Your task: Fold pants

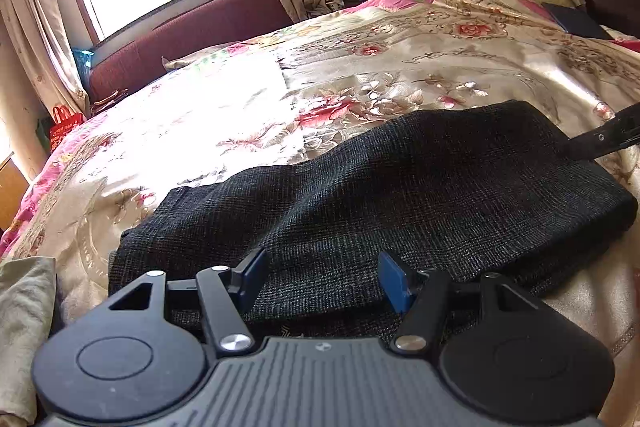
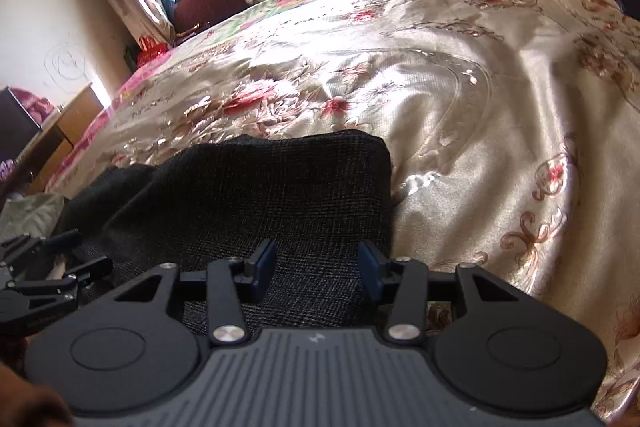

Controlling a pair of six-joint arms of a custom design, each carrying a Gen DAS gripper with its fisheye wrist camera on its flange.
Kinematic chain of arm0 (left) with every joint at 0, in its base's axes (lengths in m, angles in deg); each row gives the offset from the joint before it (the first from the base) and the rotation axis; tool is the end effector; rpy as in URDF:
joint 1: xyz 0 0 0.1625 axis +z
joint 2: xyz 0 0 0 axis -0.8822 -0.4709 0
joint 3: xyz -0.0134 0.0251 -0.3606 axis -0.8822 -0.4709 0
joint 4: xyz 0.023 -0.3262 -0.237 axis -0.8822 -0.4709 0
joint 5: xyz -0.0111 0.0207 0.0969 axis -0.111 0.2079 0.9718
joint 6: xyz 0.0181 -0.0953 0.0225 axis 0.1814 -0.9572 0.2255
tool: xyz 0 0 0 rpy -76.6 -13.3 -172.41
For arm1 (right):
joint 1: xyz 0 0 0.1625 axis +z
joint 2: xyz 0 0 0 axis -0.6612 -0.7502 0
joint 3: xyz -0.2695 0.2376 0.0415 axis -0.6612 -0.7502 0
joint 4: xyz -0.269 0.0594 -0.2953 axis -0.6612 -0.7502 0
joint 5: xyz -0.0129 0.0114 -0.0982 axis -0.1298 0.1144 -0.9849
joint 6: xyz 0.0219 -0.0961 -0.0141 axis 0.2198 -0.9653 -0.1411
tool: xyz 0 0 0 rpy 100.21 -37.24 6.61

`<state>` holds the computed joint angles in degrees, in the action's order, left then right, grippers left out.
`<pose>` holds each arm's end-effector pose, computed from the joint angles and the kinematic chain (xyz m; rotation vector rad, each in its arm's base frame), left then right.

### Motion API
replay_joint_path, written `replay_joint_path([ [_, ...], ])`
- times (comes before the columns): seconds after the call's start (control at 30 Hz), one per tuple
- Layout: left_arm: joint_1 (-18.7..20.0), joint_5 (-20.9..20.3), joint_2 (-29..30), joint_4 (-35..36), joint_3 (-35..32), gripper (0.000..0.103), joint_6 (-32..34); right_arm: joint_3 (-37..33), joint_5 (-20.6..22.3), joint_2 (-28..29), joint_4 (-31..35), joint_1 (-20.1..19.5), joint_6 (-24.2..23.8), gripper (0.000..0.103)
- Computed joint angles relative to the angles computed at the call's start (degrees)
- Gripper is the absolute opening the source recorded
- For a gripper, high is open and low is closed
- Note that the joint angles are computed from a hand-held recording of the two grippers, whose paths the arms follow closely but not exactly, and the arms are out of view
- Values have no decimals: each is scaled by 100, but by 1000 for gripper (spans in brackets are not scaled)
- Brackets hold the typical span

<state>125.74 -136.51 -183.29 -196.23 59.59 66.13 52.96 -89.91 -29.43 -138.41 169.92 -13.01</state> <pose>-0.0373 -0.4795 0.3913 1.3548 2.0963 -0.6868 0.3588 -0.3669 0.0178 -0.2150 -2.3795 1.2987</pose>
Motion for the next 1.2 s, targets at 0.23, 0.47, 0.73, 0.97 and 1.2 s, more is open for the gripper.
replay_joint_path([
  [0.23, 82, -122, 103, 60, -37, 74, 41, 986, 1146, -498, -1088, -481, 759, 49],
  [0.47, 140, -249, 210, 263, -201, 75, 4, 1343, 2539, -489, -1938, -1037, 769, 49],
  [0.73, 7, 7, 269, 273, -37, 80, 226, 683, 3678, 144, -2231, -1562, 876, 22],
  [0.97, -330, -13, 4, 820, 261, 72, 73, 1263, 3494, 268, -4256, -1430, 1145, 10],
  [1.2, -722, -466, -193, 1396, 545, 54, -318, 1642, 2883, 34, -4734, -1120, 1077, 10],
])
